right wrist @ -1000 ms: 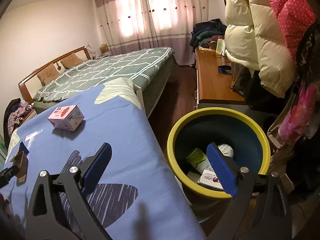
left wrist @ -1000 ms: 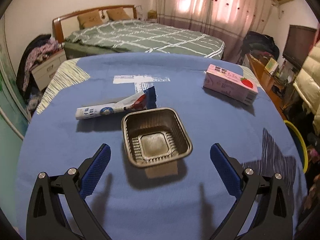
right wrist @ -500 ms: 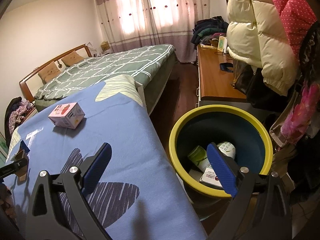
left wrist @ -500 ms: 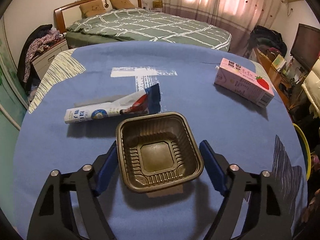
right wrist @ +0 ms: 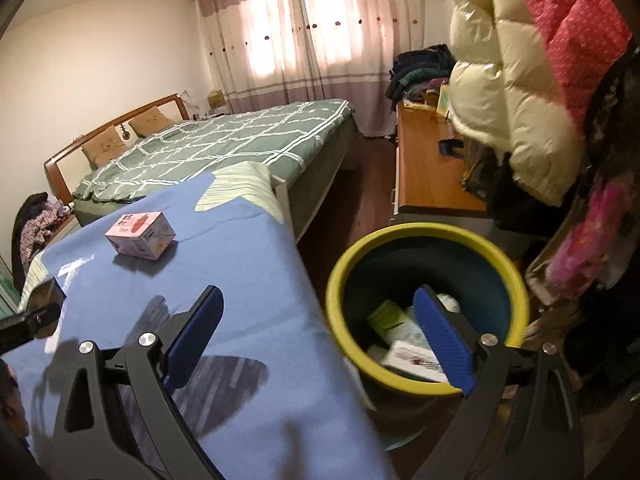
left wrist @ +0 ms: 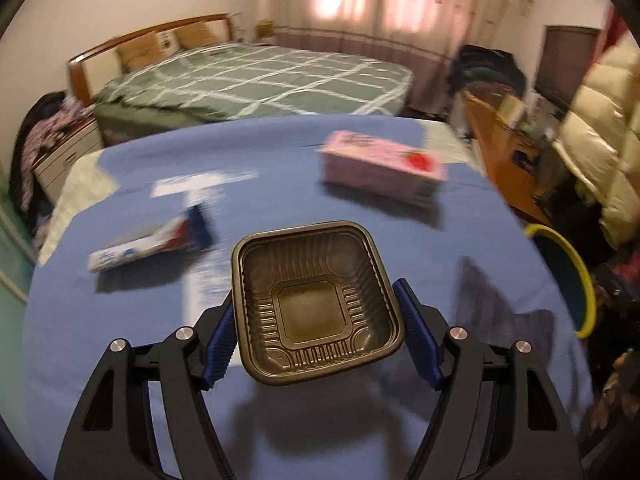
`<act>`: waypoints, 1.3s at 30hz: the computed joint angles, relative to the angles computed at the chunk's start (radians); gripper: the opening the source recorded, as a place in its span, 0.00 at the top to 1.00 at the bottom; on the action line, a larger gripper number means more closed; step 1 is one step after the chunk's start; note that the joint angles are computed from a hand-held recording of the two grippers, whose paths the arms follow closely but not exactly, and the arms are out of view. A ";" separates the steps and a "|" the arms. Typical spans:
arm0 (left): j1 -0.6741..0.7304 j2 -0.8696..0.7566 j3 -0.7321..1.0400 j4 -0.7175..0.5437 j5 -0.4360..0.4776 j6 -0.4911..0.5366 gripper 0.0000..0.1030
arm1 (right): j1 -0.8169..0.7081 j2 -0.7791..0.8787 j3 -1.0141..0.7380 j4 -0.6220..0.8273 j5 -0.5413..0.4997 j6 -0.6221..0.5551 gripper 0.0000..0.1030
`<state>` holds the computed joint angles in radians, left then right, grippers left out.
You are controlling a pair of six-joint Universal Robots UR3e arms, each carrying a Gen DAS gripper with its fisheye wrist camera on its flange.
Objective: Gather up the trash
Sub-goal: 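Carry the brown tray over the yellow bin and open the left gripper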
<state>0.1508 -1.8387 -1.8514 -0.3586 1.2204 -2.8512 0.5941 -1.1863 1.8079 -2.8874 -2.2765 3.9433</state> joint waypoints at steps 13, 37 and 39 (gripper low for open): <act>-0.422 -0.144 0.309 -0.109 0.045 -0.092 0.31 | 0.043 -0.360 0.372 0.115 -0.108 0.142 0.11; -0.721 -0.633 1.101 -0.451 0.099 -0.191 0.09 | 0.065 -0.555 0.540 0.226 -0.116 0.302 0.11; -0.699 -0.544 0.958 -0.366 0.093 -0.185 0.09 | 0.064 -0.536 0.533 0.201 -0.107 0.285 0.11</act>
<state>-0.5484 -2.3827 -0.8935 -0.7250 1.3138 -3.0361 0.6585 -1.7224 2.3408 -2.6863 -2.3830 4.2285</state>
